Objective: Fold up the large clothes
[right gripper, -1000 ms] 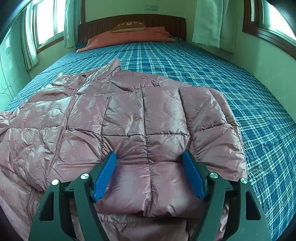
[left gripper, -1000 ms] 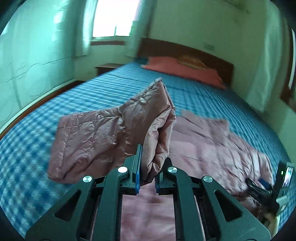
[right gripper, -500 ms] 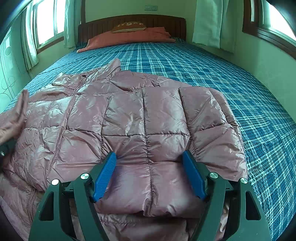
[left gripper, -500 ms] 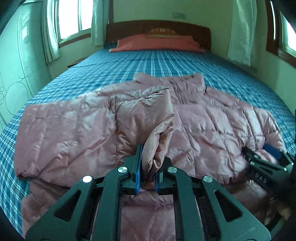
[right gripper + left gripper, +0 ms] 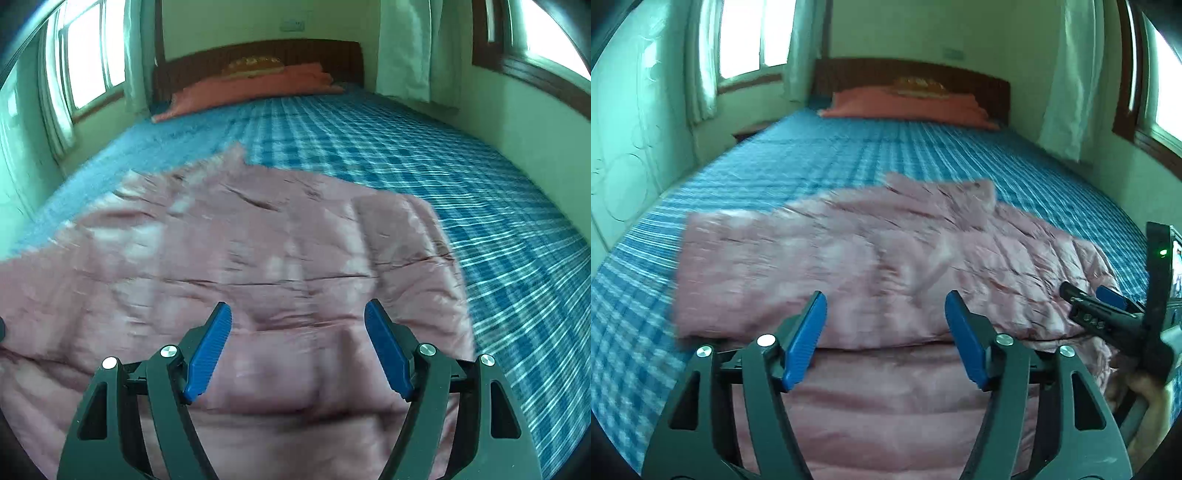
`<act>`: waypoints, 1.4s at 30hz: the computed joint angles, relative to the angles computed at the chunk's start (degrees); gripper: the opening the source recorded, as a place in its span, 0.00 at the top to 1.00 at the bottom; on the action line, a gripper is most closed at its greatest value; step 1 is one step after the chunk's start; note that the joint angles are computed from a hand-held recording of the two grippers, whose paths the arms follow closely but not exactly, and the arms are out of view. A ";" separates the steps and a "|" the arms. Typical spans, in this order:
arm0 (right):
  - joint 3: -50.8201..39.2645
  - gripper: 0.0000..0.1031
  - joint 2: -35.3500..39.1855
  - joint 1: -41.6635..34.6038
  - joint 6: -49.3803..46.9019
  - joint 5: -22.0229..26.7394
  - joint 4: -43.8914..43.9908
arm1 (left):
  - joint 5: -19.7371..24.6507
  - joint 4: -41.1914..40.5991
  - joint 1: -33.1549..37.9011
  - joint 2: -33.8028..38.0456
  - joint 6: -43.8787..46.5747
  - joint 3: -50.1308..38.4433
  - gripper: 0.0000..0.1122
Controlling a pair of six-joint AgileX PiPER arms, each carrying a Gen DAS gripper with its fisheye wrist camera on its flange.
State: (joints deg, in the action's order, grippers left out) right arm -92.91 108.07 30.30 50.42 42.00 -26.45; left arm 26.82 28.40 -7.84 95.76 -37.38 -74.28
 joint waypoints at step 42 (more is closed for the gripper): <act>-0.68 0.49 -2.97 -8.90 -3.49 0.94 3.73 | 5.55 -7.66 13.91 10.08 11.61 -11.64 0.39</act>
State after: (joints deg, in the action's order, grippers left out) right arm -93.59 105.10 21.41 46.93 42.94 -22.72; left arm 32.36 20.74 6.07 105.84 -25.78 -85.93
